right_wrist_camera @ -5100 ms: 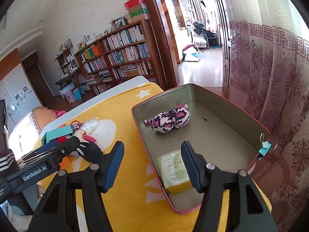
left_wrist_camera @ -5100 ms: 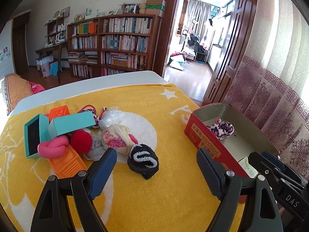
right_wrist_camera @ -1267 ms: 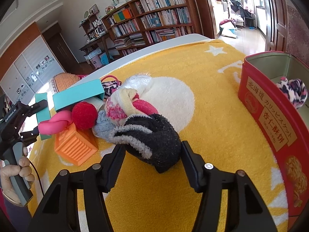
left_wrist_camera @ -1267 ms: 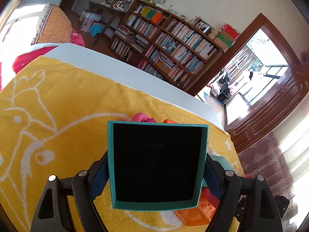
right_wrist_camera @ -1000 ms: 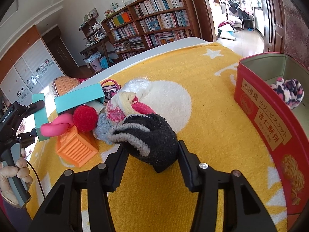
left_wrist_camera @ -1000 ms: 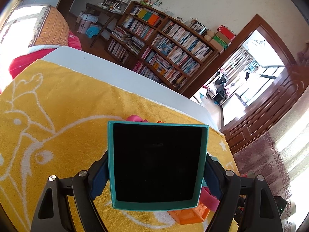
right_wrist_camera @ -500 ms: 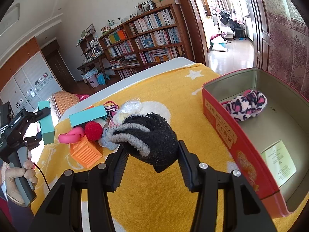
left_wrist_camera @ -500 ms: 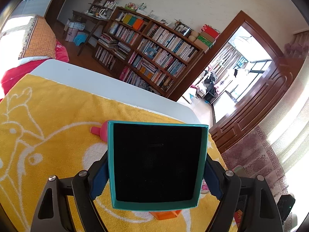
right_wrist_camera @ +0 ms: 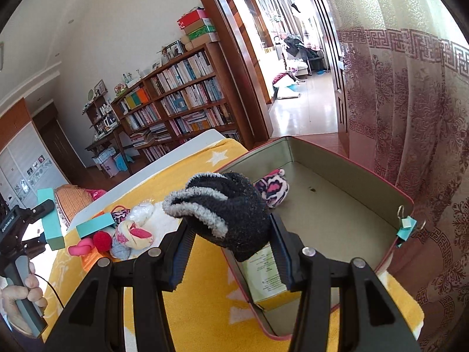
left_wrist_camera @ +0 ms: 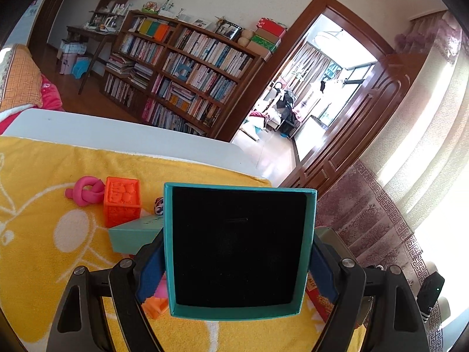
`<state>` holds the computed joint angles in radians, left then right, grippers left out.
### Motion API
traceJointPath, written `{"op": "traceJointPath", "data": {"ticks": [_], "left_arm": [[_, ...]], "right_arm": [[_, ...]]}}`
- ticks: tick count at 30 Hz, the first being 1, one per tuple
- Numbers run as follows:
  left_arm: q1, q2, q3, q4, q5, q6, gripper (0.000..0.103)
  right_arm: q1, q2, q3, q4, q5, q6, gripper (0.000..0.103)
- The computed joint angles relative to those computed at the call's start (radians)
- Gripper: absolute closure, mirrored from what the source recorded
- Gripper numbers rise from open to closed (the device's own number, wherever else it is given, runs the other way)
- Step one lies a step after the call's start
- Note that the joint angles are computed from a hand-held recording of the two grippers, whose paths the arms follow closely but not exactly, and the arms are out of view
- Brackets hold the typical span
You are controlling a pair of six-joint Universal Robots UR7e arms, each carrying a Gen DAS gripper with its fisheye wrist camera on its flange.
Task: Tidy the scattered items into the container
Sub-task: 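Carry the black hat and teal box into the red tin with both grippers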
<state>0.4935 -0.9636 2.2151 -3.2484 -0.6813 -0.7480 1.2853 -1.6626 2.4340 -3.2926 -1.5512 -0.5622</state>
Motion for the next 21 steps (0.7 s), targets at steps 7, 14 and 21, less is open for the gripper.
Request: {"op": "traceJointPath", "data": {"ticks": [7, 14, 21], "left_arm": [[-0.004, 0.12, -0.154, 0.031, -0.077, 0.069, 0.018], [0.003, 0.248, -0.329, 0.079, -0.161, 0.148, 0.018], [0.002, 0.346, -0.469, 0.138, -0.224, 0.2, 0.018]], "right_arm": [[-0.06, -0.038, -0.026, -0.004, 0.019, 0.018, 0.049], [-0.081, -0.051, -0.034, -0.037, 0.007, -0.015, 0.048], [-0.114, -0.07, -0.046, -0.023, 0.033, -0.03, 0.048]]}}
